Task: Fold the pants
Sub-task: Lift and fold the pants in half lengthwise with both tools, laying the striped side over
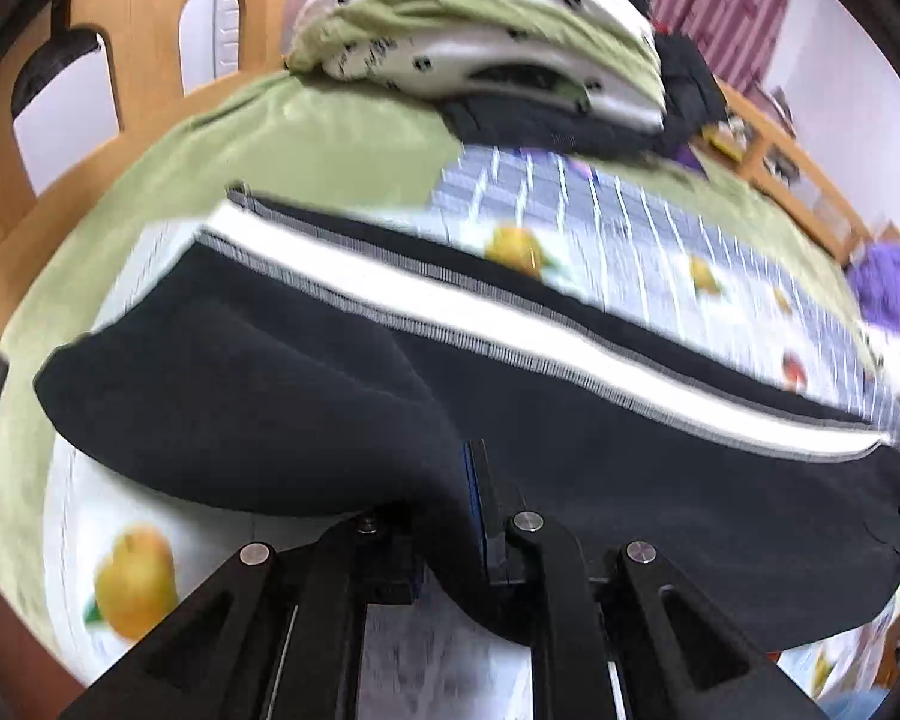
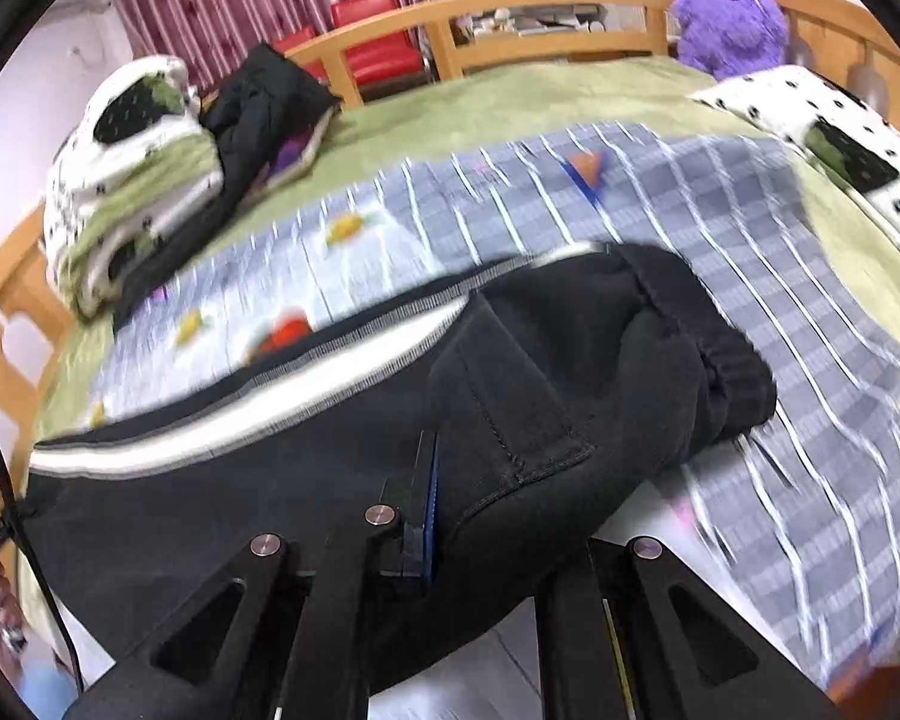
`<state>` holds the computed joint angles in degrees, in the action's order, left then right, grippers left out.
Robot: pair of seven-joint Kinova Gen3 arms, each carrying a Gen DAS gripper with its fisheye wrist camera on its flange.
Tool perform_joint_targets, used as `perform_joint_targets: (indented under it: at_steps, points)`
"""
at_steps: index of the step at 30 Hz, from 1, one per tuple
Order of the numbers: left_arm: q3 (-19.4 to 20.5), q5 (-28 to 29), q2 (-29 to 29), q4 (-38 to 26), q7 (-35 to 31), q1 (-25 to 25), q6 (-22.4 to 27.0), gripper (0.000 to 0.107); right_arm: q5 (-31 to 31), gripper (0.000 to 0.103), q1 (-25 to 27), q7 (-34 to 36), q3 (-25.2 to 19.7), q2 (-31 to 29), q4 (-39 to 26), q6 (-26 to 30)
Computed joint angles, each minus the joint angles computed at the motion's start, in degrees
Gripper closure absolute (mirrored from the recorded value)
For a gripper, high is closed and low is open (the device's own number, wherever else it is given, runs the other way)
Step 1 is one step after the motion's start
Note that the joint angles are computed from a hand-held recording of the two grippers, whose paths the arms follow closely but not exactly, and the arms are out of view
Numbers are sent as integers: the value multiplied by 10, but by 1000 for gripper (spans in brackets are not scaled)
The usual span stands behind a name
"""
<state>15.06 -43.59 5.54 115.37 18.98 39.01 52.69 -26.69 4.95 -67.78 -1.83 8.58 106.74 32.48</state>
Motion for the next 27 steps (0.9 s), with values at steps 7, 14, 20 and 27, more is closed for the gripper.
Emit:
perform_joint_targets:
  at_steps: [7,14,20,27]
  points:
    - [3,73,27,-14,0,34,51,59,-114,77,13,145,68,12,66,33]
    - [25,54,3,-1,101,77,109,40,-277,41,177,236,-7,20,80,13]
    - [29,41,16,-23,117,75,146,40,-341,47,134,172,29,103,24,-4]
    - [24,16,20,-51,94,82,199,40,-321,72,185,242,1,50,16,-21]
